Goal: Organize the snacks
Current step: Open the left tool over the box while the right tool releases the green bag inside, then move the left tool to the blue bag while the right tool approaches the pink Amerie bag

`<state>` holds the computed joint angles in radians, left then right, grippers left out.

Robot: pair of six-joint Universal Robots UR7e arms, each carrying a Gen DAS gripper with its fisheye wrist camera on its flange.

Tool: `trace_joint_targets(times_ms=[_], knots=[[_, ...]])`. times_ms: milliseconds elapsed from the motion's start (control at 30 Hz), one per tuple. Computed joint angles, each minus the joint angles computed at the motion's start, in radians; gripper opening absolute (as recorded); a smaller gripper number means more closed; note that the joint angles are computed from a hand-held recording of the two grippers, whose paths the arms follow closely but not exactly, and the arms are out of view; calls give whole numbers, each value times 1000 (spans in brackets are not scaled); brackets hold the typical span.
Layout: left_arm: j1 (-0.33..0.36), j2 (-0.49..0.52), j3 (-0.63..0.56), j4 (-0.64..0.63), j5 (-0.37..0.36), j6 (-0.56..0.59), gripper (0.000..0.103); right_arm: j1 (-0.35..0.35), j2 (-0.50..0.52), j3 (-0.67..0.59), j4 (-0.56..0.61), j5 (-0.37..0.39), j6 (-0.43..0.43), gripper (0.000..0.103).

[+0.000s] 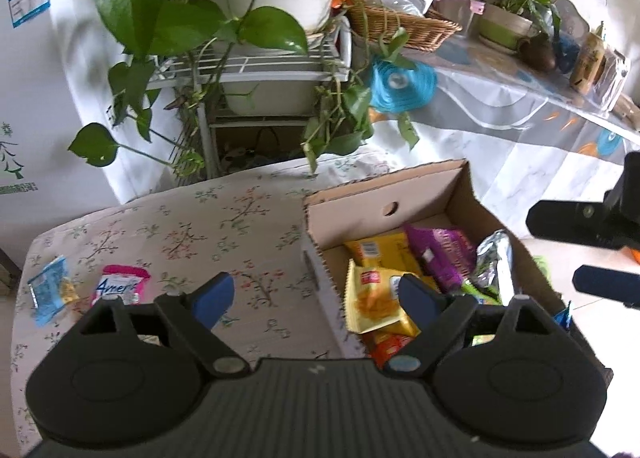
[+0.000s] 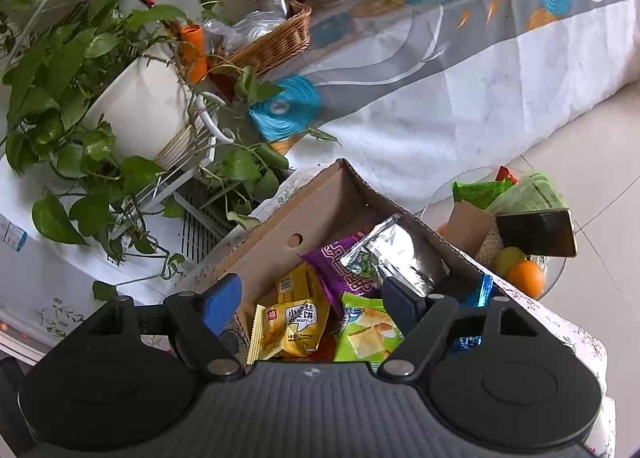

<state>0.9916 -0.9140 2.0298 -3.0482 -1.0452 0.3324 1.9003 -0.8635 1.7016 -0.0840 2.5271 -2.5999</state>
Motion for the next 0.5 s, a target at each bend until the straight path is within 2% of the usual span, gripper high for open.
trace_joint_targets(times_ms=[333,500], knots=[[43,-33,-20,54,32,4,89,8,48,-62,32,-8,-48,84],[83,-61,-37,94,26,8,89,12,78,-100,61,-10,-71,87]])
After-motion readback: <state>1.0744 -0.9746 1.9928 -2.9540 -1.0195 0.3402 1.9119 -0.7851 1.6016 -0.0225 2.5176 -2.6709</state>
